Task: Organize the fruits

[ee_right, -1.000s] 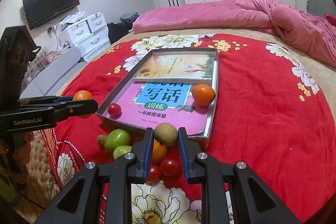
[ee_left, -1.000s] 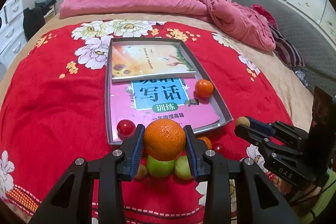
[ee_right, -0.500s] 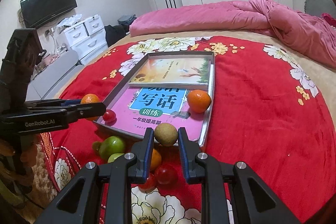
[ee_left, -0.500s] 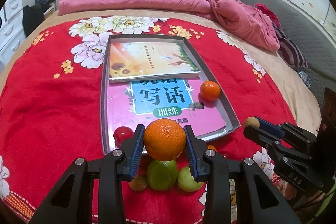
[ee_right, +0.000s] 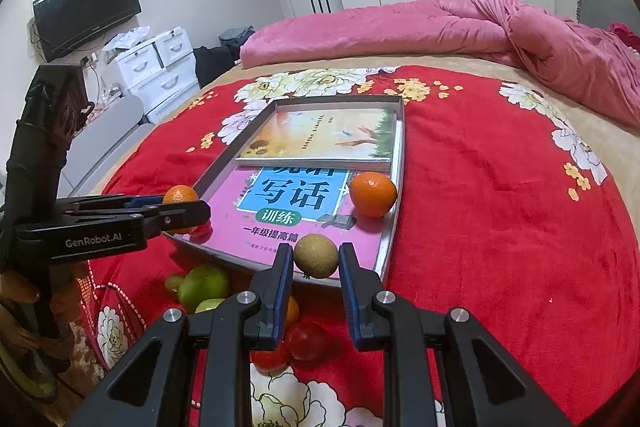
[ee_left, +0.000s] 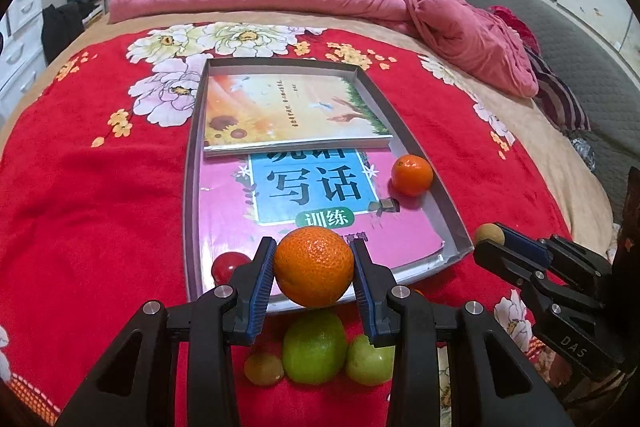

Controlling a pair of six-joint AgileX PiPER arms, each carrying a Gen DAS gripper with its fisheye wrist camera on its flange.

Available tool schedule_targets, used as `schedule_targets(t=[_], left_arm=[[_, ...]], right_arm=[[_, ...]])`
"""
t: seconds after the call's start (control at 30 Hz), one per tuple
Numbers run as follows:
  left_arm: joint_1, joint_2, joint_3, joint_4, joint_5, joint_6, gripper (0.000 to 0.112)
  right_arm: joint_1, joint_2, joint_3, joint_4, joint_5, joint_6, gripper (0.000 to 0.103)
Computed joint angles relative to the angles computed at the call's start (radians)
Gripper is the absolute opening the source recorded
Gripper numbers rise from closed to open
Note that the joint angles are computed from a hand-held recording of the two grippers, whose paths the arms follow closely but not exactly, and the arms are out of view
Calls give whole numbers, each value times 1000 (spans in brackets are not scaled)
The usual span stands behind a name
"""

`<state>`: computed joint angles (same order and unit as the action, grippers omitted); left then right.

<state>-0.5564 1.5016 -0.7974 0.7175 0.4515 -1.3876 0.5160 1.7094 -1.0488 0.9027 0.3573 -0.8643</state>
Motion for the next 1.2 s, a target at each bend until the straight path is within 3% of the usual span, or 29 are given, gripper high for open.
schedule_targets(t=[0.23, 0.5, 0.83, 1.2], left_arm=[[29, 56, -12, -15, -62, 26, 39], [27, 98, -37, 12, -63, 22, 39], [50, 139, -52, -82, -84, 117, 39], [52, 156, -62, -144, -78, 182, 39]], right_arm=[[4, 32, -23, -26, -11, 24, 24], [15, 54, -49, -76, -28, 59, 24], [33, 87, -82, -211, -57, 168, 24], [38, 127, -121, -261, -34, 208, 24]])
